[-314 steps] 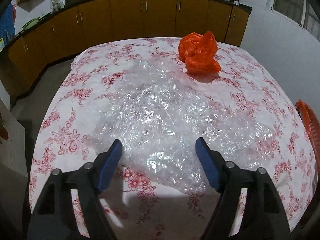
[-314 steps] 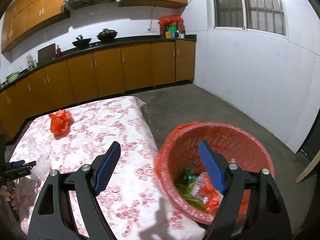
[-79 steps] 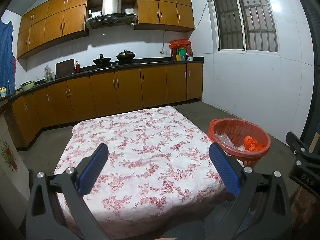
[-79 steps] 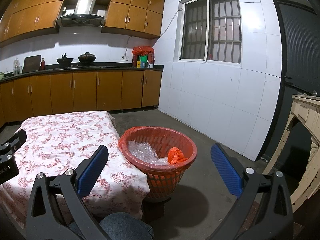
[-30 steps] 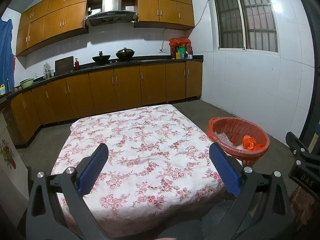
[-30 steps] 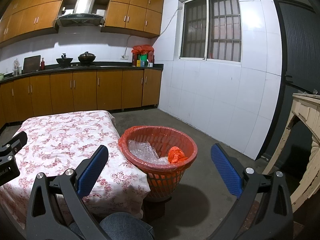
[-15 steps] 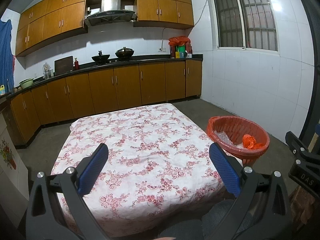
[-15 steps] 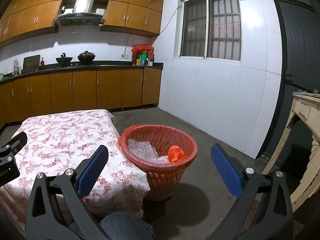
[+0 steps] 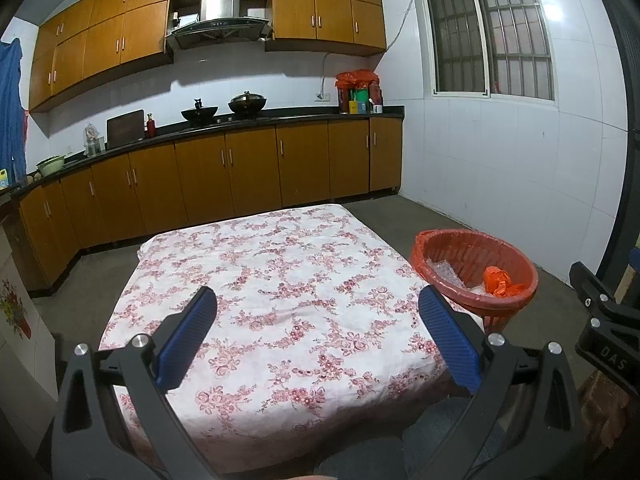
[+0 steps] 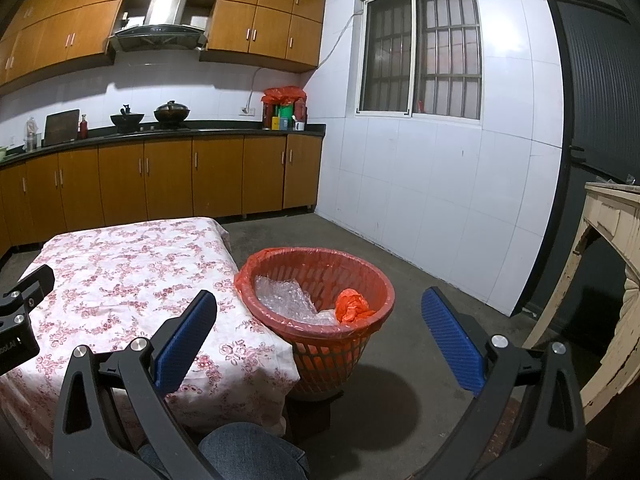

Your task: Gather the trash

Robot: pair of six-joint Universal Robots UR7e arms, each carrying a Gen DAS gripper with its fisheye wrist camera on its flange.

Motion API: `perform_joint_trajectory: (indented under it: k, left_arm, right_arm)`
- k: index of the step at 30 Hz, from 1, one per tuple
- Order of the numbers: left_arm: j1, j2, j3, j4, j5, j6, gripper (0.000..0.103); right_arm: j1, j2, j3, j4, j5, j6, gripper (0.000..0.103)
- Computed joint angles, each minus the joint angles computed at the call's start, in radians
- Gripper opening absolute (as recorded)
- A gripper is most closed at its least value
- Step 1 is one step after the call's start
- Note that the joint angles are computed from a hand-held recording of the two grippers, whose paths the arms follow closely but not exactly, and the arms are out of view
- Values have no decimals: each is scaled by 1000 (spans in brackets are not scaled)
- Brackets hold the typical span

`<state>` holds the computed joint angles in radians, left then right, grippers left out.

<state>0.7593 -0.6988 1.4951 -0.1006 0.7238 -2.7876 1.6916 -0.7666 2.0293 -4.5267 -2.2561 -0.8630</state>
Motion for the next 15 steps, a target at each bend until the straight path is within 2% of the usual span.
perform_joint_trajectory:
  k: [15]
  left_arm:
    - [5,2,-15,18,0,-8,99]
  right_arm:
    - [-1,4,7,-8,-4,5,101]
